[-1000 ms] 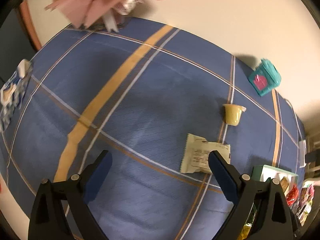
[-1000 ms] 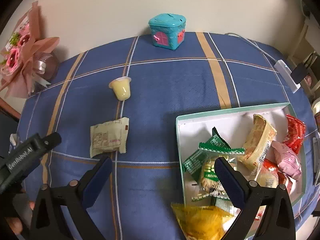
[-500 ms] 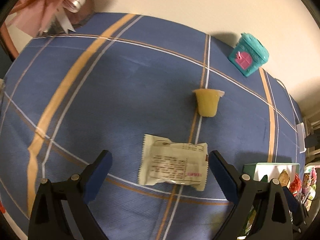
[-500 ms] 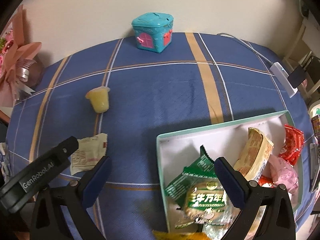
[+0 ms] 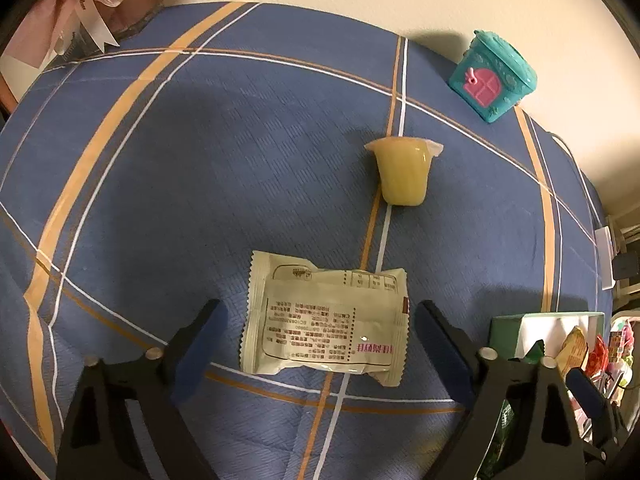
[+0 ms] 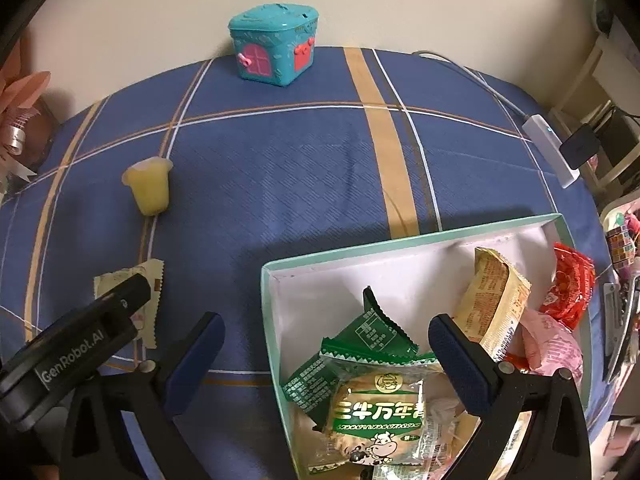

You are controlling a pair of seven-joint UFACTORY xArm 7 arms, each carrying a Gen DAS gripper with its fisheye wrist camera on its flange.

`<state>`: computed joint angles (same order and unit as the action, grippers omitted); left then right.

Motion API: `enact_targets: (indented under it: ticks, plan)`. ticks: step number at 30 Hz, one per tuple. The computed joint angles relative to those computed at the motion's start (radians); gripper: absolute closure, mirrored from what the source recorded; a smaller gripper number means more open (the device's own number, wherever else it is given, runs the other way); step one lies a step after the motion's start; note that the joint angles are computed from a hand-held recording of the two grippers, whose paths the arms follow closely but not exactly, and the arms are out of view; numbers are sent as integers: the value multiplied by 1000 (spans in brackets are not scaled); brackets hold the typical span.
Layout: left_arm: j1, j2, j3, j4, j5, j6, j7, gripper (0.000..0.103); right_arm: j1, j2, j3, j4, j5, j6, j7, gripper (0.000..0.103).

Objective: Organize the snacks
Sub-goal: 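Lower the left tool onto the white cake packet and grasp it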

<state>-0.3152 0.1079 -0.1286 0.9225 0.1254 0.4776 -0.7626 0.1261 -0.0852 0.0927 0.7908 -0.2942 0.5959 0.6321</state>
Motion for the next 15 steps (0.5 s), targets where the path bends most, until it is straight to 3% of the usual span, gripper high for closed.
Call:
enact_targets:
  ticks: [1,9,11,15]
  plan:
    - [1,4,-1,0,-9,-2,5,25,0,2,1,0,-3,3,2,0]
    - [-8,5,1,0,24,-7,-10,33,2,9,2,5,-27,10,32,0]
    - [-7,5,1,-2,22,-16,-6,41,3,9,1,2,-26,5,36,0]
    - [-3,5,6,-4,32,-28,-1,41,7,6,5,0,-40,5,52,0]
